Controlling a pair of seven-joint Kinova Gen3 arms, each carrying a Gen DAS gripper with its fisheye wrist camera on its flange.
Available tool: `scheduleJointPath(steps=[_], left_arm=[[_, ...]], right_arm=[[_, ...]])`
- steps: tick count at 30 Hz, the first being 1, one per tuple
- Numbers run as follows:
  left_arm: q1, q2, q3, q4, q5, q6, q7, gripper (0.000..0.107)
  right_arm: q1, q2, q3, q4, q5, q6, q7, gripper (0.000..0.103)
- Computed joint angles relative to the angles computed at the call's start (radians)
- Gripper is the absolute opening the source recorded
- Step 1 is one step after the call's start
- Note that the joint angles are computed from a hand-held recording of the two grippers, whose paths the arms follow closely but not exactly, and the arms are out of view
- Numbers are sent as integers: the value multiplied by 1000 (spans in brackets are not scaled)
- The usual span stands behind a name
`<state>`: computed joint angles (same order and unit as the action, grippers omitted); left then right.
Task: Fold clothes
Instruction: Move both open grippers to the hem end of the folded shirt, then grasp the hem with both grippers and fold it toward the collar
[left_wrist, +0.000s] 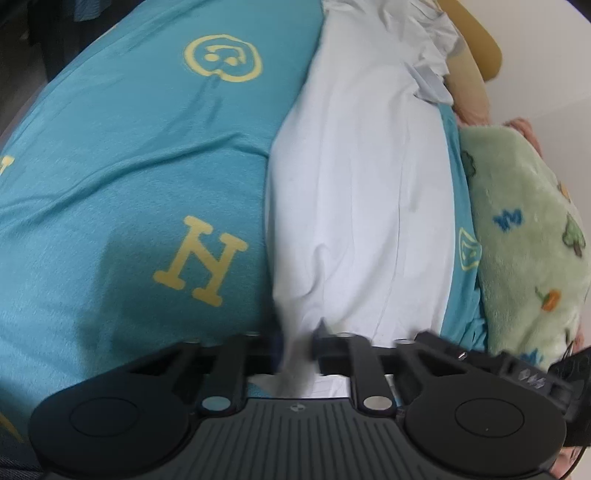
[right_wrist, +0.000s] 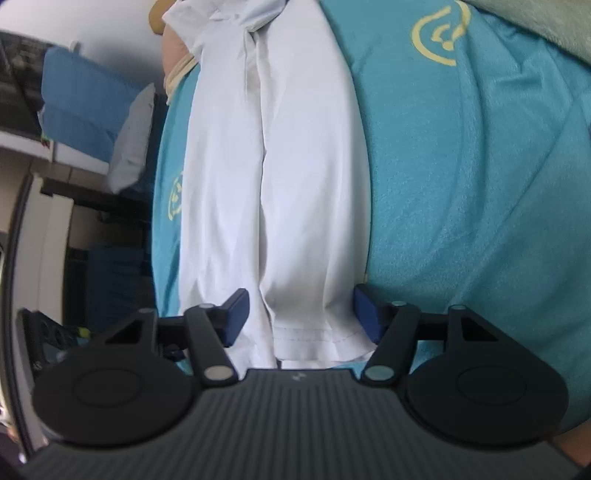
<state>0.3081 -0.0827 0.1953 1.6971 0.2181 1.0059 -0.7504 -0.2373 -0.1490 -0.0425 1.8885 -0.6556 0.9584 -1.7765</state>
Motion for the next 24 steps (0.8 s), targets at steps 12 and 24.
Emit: scheduleJointPath(steps=[12,24], left_arm=[[-67,-210,-93,30,159,-135,-29,6],[-85,-350,19,-231,79,138,55,6]], right_arm=[[-12,-147,44,-44,0,-58,-36,8],[-63,-306,123,-243,66,114,-24,8]])
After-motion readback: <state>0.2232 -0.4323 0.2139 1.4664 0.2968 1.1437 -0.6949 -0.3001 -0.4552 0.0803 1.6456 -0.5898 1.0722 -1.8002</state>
